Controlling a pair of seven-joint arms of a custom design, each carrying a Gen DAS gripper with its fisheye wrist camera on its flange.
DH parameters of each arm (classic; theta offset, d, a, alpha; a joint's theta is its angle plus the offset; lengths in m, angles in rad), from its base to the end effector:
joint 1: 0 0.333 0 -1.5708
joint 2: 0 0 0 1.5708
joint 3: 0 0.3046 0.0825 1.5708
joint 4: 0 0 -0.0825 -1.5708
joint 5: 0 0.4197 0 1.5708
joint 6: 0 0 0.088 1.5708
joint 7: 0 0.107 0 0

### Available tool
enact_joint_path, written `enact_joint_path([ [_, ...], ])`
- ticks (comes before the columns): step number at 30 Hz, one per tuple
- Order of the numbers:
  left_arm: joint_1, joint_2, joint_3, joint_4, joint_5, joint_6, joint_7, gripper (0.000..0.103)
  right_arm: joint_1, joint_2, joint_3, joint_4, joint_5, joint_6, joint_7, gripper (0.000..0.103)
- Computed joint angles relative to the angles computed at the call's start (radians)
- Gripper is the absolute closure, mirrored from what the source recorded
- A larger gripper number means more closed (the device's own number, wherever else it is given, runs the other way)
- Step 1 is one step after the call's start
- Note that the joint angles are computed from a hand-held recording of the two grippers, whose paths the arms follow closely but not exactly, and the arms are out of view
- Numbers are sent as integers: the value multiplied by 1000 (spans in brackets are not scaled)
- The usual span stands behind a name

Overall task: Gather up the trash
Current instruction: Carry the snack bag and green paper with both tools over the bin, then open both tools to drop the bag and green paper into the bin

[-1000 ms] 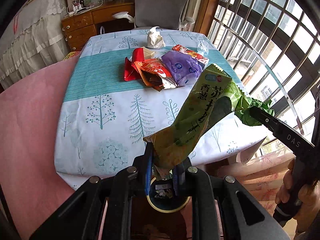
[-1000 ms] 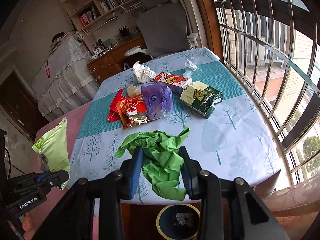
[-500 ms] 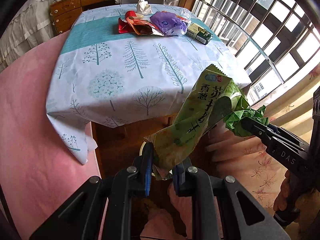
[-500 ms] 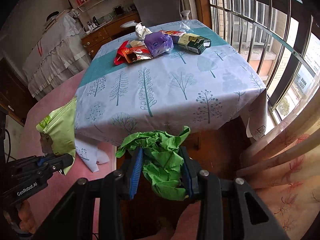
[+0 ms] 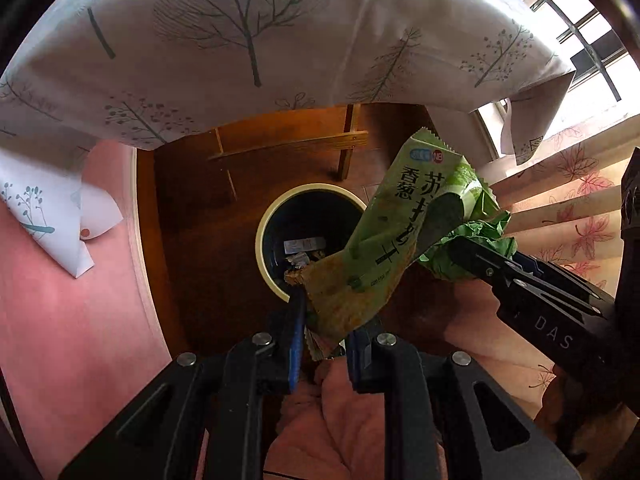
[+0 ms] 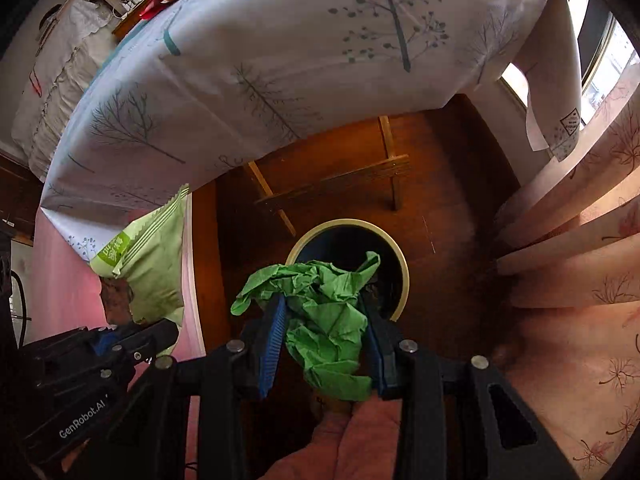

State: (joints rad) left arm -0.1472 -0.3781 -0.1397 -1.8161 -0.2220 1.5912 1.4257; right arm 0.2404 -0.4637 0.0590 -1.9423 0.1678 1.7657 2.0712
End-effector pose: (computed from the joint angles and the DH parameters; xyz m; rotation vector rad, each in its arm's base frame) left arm 0.4440 -0.1696 0.6909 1.9985 -2.3187 0.3344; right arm 0.4360 0.1567 0.6858 -1.7737 2.1965 0.0329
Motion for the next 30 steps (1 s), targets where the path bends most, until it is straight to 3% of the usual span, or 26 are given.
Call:
enact_joint_path([
  [7, -13, 46, -28, -200, 30, 218, 11, 77, -3, 31, -17, -222, 35, 157, -25, 64],
  [10, -17, 78, -30, -226, 45, 252, 12, 58, -5, 68, -28, -258, 64, 190, -27, 61],
  [12, -13, 86, -27, -240, 50, 261, 1, 36, -10, 84, -30, -273, 71, 211, -24, 57],
  [14, -8, 88, -24, -246, 58, 262, -12, 33, -12, 96, -33, -274, 79, 225, -23, 41],
  [17, -2, 86, -24, -241, 75, 257, -34, 21, -15, 99, -35, -270, 82, 240, -26, 34],
  [22, 7, 65, -16, -233, 88, 251, -49, 20, -14, 97, -38, -240, 86, 213, -47, 34],
  [30, 21, 53, -10, -124, 103, 210, -78, 20, -13, 91, -40, -124, 95, 98, -62, 34],
])
